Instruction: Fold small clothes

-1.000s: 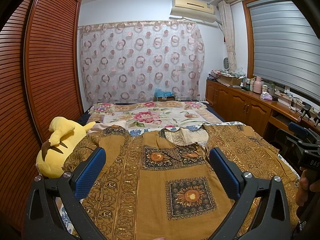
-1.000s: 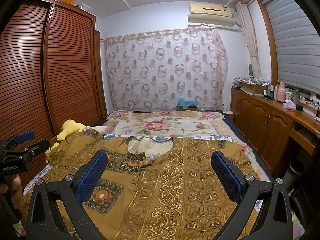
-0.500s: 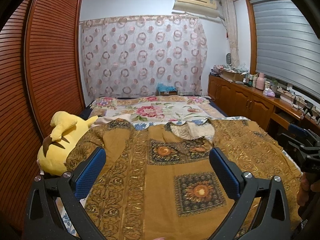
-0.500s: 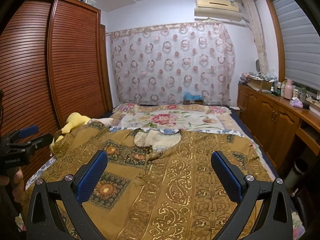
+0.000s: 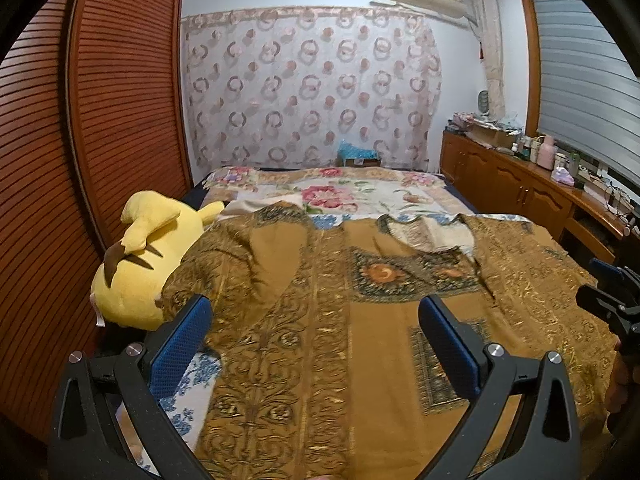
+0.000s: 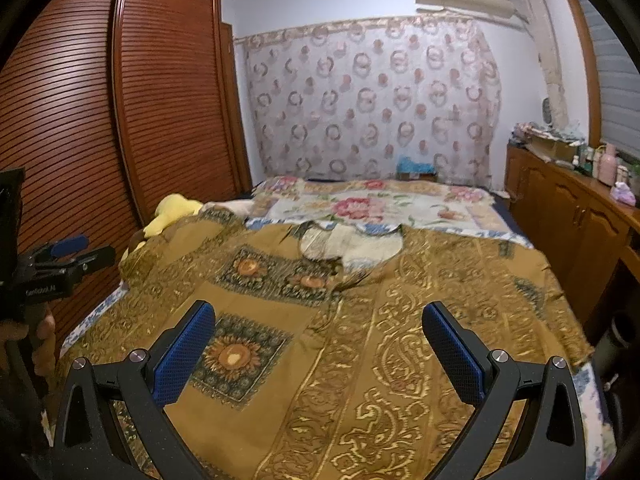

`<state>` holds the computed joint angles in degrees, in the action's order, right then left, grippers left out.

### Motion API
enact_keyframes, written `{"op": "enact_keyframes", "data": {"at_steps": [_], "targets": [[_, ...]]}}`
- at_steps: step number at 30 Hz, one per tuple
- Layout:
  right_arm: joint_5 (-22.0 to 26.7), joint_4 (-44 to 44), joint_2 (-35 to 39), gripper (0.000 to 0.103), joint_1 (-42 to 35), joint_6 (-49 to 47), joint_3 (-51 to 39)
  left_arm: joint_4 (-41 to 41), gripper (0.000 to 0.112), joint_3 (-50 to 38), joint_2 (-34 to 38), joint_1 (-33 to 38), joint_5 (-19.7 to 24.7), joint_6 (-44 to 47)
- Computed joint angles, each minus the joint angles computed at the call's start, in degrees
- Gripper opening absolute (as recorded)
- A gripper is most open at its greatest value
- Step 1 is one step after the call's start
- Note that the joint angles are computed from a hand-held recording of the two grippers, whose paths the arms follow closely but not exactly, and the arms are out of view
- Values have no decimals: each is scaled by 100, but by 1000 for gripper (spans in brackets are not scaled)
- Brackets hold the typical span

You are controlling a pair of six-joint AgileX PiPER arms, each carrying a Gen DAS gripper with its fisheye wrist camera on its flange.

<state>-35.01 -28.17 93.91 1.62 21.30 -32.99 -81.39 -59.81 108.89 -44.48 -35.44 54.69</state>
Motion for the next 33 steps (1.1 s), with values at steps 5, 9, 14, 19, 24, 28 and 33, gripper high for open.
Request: {"op": "enact_keyframes", "data": {"at_steps": [5,9,14,19,24,28,33], "targets": [[329,-633,254,103,65,476,-348,322,103,261,-27,343,238,-292],[650,-1057,350,103,207,756,-555,800,103,483,-65,727,620,-626],[955,-1738,422,103,290,1241,-806,1168,103,667,-57,1308,918,-745],[1063,-2249,539,103,299,1615,-1037,1646,97,722,-22,1896,1349,-982],[1195,-2787,621,103,372,2087,-1354,2525,81,582,127,2365,1898,-1729],[1272,-2608,734,103,581,1895,-1558,2168,72,263,392,2649,2254,-1312],[1204,-2428,875,103,685,1708,-1624,2775,60,128,555,2870,2655,-1829]]}}
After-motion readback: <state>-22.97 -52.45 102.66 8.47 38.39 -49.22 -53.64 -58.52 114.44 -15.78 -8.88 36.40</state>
